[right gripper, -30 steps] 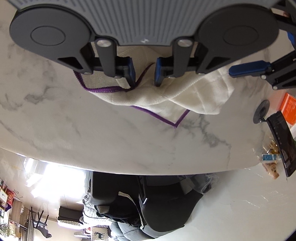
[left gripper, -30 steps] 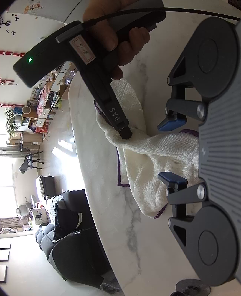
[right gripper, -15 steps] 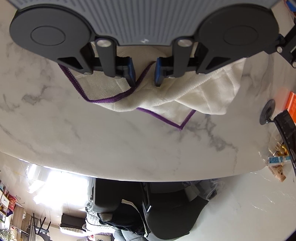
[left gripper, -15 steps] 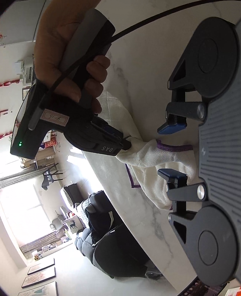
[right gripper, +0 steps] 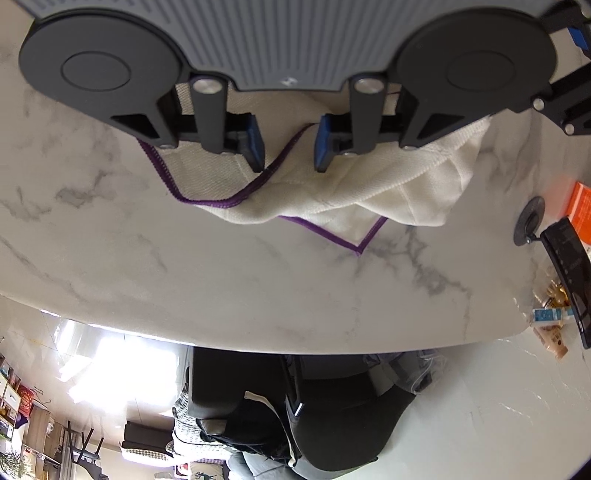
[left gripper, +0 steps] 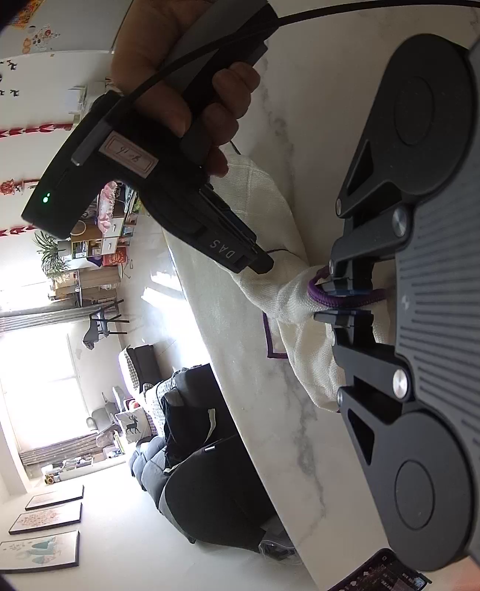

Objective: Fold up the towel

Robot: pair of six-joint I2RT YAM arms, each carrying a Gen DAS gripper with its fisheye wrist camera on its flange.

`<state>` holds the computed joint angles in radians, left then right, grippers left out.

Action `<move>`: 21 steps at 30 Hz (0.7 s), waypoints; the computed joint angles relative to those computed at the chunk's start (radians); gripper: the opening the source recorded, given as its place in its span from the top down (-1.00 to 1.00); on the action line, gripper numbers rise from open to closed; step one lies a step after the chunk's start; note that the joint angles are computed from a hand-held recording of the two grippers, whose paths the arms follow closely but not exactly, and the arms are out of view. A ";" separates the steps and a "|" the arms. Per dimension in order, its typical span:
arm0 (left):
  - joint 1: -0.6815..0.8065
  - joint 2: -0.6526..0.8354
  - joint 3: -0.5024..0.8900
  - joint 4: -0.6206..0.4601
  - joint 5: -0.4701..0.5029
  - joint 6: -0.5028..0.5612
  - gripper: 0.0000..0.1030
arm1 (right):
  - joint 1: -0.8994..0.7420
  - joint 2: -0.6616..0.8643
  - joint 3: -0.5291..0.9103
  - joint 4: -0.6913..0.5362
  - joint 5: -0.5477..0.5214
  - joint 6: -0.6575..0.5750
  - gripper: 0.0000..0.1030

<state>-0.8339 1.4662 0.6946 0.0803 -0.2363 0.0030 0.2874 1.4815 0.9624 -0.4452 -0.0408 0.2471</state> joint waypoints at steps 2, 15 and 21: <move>0.019 -0.007 0.013 -0.007 0.032 -0.035 0.87 | 0.003 -0.034 -0.014 -0.007 0.001 -0.005 0.32; 0.096 0.008 0.161 -0.102 0.172 -0.263 0.87 | 0.085 -0.232 -0.112 -0.038 0.027 -0.023 0.22; 0.085 0.007 0.194 -0.137 0.178 -0.291 0.87 | 0.126 -0.221 -0.116 -0.017 0.037 0.008 0.22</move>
